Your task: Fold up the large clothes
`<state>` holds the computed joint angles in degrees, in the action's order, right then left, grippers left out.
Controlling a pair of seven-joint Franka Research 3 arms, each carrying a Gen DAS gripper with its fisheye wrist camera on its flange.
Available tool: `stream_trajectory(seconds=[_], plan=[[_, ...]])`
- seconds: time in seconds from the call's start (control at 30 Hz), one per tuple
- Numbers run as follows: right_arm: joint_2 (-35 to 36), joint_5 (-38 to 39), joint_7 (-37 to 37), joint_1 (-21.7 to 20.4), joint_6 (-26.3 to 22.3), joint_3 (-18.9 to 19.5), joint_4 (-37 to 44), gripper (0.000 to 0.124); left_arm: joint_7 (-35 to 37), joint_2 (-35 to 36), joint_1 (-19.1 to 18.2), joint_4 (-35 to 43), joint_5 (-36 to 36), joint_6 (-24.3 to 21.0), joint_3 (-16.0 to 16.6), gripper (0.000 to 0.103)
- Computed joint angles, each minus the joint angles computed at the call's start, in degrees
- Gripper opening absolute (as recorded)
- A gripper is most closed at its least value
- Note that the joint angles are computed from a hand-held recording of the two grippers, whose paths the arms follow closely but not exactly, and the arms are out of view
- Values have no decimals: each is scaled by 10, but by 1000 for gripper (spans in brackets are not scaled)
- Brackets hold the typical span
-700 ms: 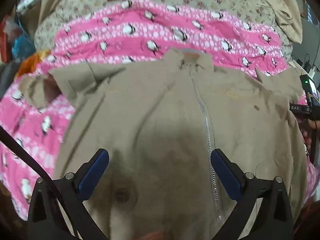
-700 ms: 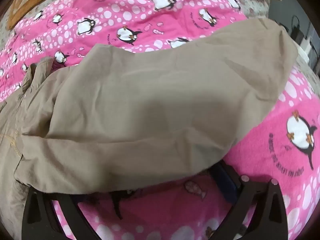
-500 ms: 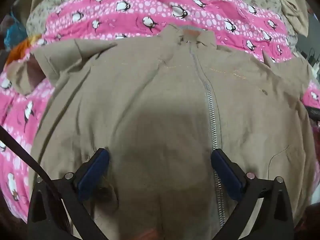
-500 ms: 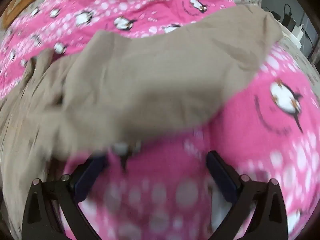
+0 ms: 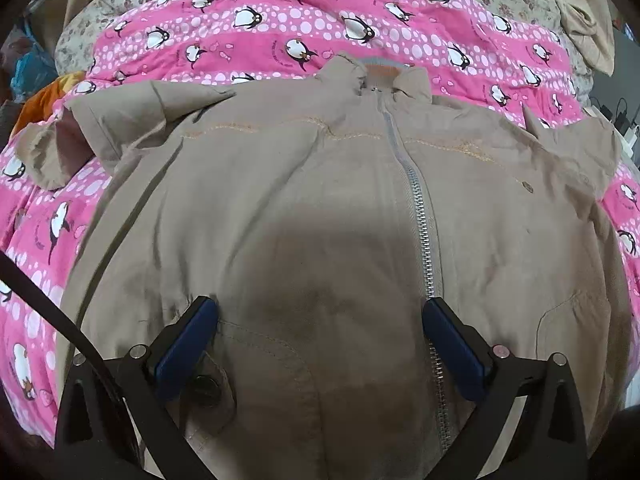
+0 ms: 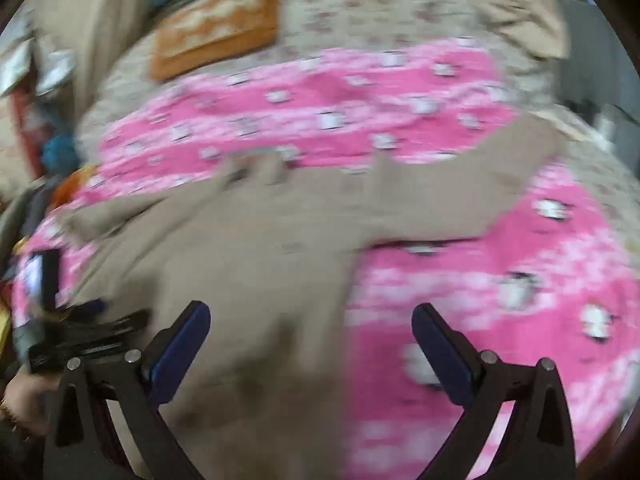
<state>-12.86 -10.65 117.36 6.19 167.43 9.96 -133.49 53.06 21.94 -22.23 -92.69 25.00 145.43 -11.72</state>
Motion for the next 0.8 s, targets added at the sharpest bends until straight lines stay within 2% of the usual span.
stream_trajectory(seconds=[0.07,0.1,0.13,0.17,0.2,0.23,0.3,0.4,0.47,0.53,0.6,0.63,0.73,0.8], plan=[[34,95,-122,72,-43,-45,27,100,15,0,7,0,-11,2,-5,89],[43,111,-139,85,-67,-53,33,97,22,-3,14,-8,-22,11,-8,88],[59,92,-116,78,-101,-46,46,86,28,-7,18,-15,-29,19,-10,86],[68,37,-52,51,-149,-25,60,79,34,-10,21,-20,-33,24,-11,86],[71,-2,2,40,-170,-17,64,79,39,-13,23,-26,-35,31,-11,85],[59,-1,23,48,-161,-29,47,79,38,-17,22,-31,-31,36,-8,85],[30,53,7,59,-136,-42,12,79,19,-18,11,-32,-3,32,6,85],[10,29,20,55,-147,-24,-9,79,18,-14,16,-32,-8,31,2,85],[27,7,24,56,-191,-11,24,87,8,-11,6,-28,13,24,9,86],[54,34,-46,67,-228,-33,67,99,-7,-7,-3,-22,35,15,15,87],[72,4,-32,78,-272,-20,100,102,-27,-9,-7,-25,47,15,18,87],[75,-9,-21,83,-273,-20,108,102,-28,-9,-6,-24,49,15,17,87],[60,-34,9,84,-221,-27,100,86,-30,-9,-3,-26,52,15,14,87],[46,-110,78,70,-167,-18,82,86,-31,-10,-1,-28,52,18,13,87]])
